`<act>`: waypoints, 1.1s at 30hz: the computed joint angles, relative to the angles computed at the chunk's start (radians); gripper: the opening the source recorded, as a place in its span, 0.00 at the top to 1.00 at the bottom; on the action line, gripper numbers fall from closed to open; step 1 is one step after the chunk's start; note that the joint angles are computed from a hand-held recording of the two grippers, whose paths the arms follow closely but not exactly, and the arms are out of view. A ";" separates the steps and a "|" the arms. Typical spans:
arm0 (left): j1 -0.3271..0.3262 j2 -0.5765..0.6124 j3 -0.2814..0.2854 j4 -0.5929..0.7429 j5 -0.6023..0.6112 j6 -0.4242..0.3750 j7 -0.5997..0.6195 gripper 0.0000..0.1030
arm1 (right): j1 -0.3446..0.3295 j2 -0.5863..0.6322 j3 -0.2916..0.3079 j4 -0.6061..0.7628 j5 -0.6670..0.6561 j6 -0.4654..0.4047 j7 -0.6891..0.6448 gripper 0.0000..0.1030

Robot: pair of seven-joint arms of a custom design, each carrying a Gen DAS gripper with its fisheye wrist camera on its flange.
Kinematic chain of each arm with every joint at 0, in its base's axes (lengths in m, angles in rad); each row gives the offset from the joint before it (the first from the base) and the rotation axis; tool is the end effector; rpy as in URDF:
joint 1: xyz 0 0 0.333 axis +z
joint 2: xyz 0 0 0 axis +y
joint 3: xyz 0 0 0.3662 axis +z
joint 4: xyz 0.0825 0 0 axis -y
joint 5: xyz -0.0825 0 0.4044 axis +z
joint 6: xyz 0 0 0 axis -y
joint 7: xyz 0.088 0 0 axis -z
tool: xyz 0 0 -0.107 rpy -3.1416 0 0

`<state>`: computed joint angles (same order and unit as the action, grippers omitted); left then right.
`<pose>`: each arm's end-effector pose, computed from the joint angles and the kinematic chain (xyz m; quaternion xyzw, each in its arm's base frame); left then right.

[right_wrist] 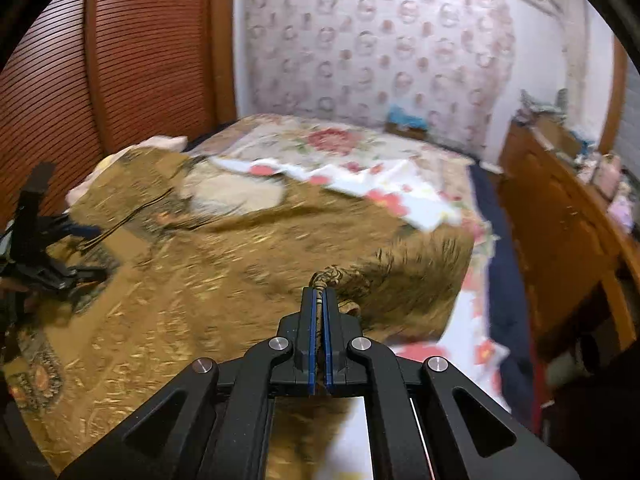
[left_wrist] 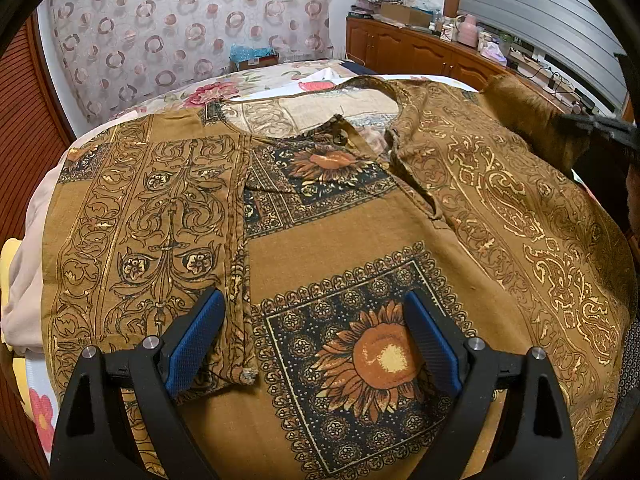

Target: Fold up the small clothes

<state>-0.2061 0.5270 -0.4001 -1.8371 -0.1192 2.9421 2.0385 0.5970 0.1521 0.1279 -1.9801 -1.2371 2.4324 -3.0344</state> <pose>0.6261 -0.3741 0.3593 -0.3333 0.8872 -0.3000 0.1085 0.4831 0.4196 0.4632 -0.6050 0.6572 -0.3441 0.2894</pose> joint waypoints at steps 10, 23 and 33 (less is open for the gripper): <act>-0.006 -0.014 0.013 -0.021 0.003 0.042 -0.033 0.12 | -0.004 -0.065 0.009 -0.099 -0.039 0.026 0.083 0.59; 0.327 -0.096 -0.333 -0.180 -0.127 0.215 0.066 0.12 | -0.108 -0.072 -0.015 -0.147 -0.162 0.140 0.391 0.59; 0.455 -0.097 -0.448 -0.221 -0.029 0.261 -0.006 0.12 | -0.134 0.015 -0.034 -0.075 0.049 0.111 0.191 0.59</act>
